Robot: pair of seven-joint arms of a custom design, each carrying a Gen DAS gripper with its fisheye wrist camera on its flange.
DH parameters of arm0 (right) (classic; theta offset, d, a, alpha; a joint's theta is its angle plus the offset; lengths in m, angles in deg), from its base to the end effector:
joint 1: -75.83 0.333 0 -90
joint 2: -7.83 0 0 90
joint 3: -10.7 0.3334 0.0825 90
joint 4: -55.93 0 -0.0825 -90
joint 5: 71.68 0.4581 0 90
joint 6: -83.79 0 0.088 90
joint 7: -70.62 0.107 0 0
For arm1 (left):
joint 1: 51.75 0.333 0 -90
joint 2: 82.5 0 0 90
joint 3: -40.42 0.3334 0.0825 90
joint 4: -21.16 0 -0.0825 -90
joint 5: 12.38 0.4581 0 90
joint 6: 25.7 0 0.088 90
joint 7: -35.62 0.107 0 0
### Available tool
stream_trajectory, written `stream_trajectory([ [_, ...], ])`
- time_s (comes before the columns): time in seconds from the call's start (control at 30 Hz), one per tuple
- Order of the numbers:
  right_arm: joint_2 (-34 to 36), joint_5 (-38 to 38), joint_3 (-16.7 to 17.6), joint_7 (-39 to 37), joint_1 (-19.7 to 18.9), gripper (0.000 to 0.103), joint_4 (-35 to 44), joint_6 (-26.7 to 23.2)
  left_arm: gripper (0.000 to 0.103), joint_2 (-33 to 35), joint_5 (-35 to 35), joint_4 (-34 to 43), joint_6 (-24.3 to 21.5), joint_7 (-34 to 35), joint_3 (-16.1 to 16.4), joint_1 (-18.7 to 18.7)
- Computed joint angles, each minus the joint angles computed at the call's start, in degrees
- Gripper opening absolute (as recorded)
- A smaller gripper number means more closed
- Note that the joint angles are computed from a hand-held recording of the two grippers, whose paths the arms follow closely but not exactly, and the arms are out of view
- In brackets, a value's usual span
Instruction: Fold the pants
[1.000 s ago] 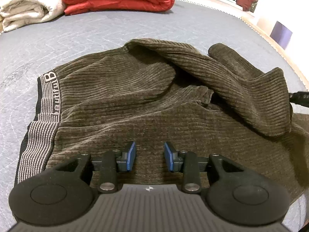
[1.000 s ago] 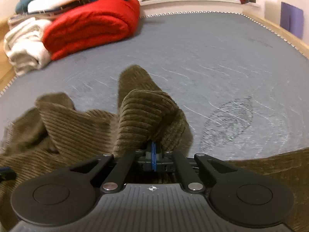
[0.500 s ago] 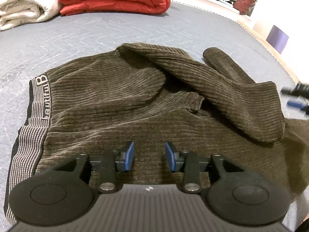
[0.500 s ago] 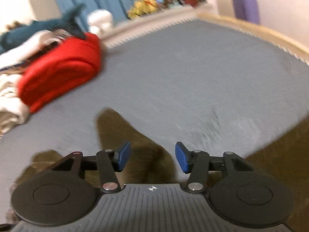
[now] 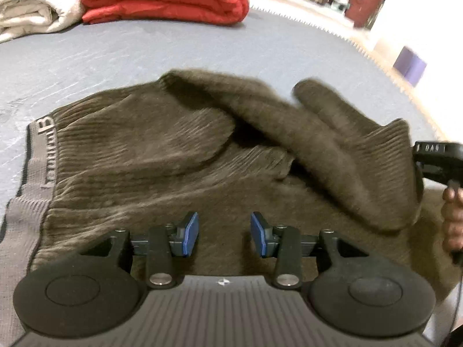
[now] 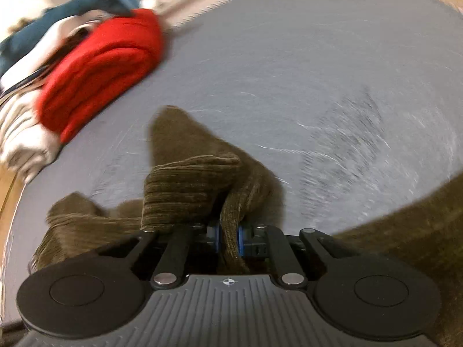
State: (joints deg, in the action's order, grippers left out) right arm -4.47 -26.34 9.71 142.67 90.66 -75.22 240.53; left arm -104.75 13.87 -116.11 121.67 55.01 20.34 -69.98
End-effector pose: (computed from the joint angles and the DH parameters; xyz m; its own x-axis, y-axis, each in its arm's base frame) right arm 0.5701 0.1118 0.4870 0.0878 -0.8727 -0.4803 -0.8075 0.2200 -0.5473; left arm 0.4103 -0.3440 0.4952 0.1560 -0.9682 0.1956 -0.7542 -0.2446 -0.6094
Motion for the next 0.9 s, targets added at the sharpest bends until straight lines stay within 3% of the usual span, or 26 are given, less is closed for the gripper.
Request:
stream_trajectory([
  [0.13, -6.31, 10.05, -2.17, -21.66, 6.89, 0.011, -2.23, 1.80, 0.045, -1.77, 4.58, -2.06, 9.33, -7.14, -1.73, 3.39],
  [0.23, -10.53, 14.83, -4.21, -36.64, 10.77, 0.012, -3.70, -5.06, 0.045, -2.63, 8.13, -2.96, 15.52, -12.66, -3.56, 6.54],
  [0.3, -11.99, 13.36, -3.48, -41.04, 10.83, 0.012, -4.59, -9.58, 0.052, -2.37, 9.32, -2.93, 19.05, -14.56, -4.31, 7.91],
  [0.37, -12.63, 11.10, -1.75, -41.61, 10.19, 0.012, -5.40, -11.00, 0.062, -1.32, 9.52, -1.94, 19.11, -14.15, -4.61, 8.04],
  [0.5, -12.03, 8.82, -0.48, -38.89, 9.26, 0.012, -5.05, -11.37, 0.062, 2.42, 5.51, -0.09, 16.35, -9.94, -1.99, 4.59],
  [0.7, -12.08, 10.06, -1.97, -34.46, 7.49, 0.012, -3.86, -16.22, 0.061, 6.02, 4.74, 1.72, 16.63, -9.73, -1.09, 4.33],
  [0.83, -11.37, 22.34, -6.23, -34.65, 7.71, 0.012, -2.31, -21.95, 0.061, 6.79, 6.50, 2.12, 17.37, -10.69, -1.25, 4.80],
  [0.9, -11.27, 30.59, -7.49, -36.87, 7.15, 0.012, -2.04, -22.40, 0.061, 5.75, 7.69, 1.41, 17.66, -12.03, -1.61, 5.30],
])
